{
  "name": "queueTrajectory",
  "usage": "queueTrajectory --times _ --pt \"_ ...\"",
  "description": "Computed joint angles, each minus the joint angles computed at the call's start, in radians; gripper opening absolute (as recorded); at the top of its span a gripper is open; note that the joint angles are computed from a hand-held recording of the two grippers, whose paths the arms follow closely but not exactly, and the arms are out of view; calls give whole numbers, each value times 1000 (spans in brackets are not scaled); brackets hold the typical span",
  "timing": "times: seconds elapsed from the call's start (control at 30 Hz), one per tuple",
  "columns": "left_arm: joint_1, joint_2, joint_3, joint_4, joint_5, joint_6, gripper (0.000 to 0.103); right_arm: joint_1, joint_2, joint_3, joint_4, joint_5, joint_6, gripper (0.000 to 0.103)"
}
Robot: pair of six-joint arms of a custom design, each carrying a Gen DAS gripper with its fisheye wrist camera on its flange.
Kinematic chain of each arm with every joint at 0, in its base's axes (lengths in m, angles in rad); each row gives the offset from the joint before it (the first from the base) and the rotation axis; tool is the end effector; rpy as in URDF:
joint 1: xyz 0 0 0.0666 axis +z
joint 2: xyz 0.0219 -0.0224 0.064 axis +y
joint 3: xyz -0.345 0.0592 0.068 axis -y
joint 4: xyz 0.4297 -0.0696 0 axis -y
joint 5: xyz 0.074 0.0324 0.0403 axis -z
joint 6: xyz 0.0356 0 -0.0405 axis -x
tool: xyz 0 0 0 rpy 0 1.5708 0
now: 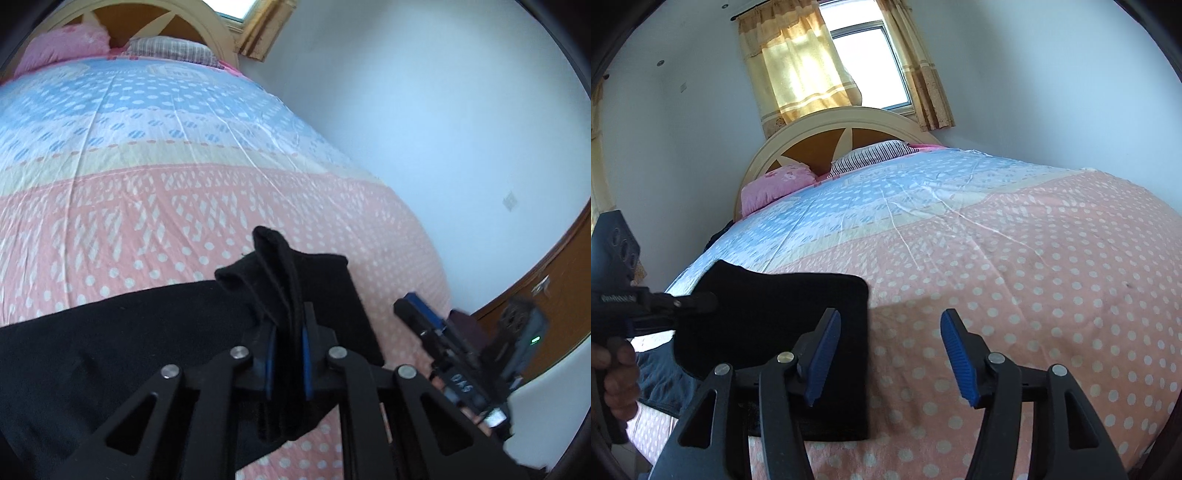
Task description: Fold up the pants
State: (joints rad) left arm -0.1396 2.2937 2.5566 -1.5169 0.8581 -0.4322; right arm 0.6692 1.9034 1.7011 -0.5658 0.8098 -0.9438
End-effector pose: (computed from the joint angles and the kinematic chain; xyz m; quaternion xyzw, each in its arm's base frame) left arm 0.7351 -0.1309 0.3635 0.3162 0.8430 -0.3855 0.2018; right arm 0.5578 0.4078 0.2795 0.2682 0.8171 0.0083 0.5103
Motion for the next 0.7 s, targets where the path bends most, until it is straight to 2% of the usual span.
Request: queueTrajectory --times 0.13,0.23,0.37,0.43,0.47,0.53,0.6,0.63,0.7 --pt "39 53 112 -41 43 47 12 3 6 8 8 -7 26 58" --pt "69 68 147 -53 62 58 12 6 17 20 12 -15 54 58" --pt "101 104 209 -67 77 77 11 10 28 33 24 -23 89 58" --pt "115 155 296 -97 81 82 11 14 33 38 43 -29 120 58" --pt "123 148 280 -84 80 85 11 16 36 41 51 -34 134 58" --pt "140 174 323 -93 74 87 11 20 46 53 67 -51 174 58" --pt "156 172 307 -88 69 87 11 25 58 67 82 -68 218 58" --pt "163 140 243 -52 64 93 11 28 64 74 90 -77 242 58" --pt "173 119 190 -28 57 98 11 37 78 90 117 -99 304 58"
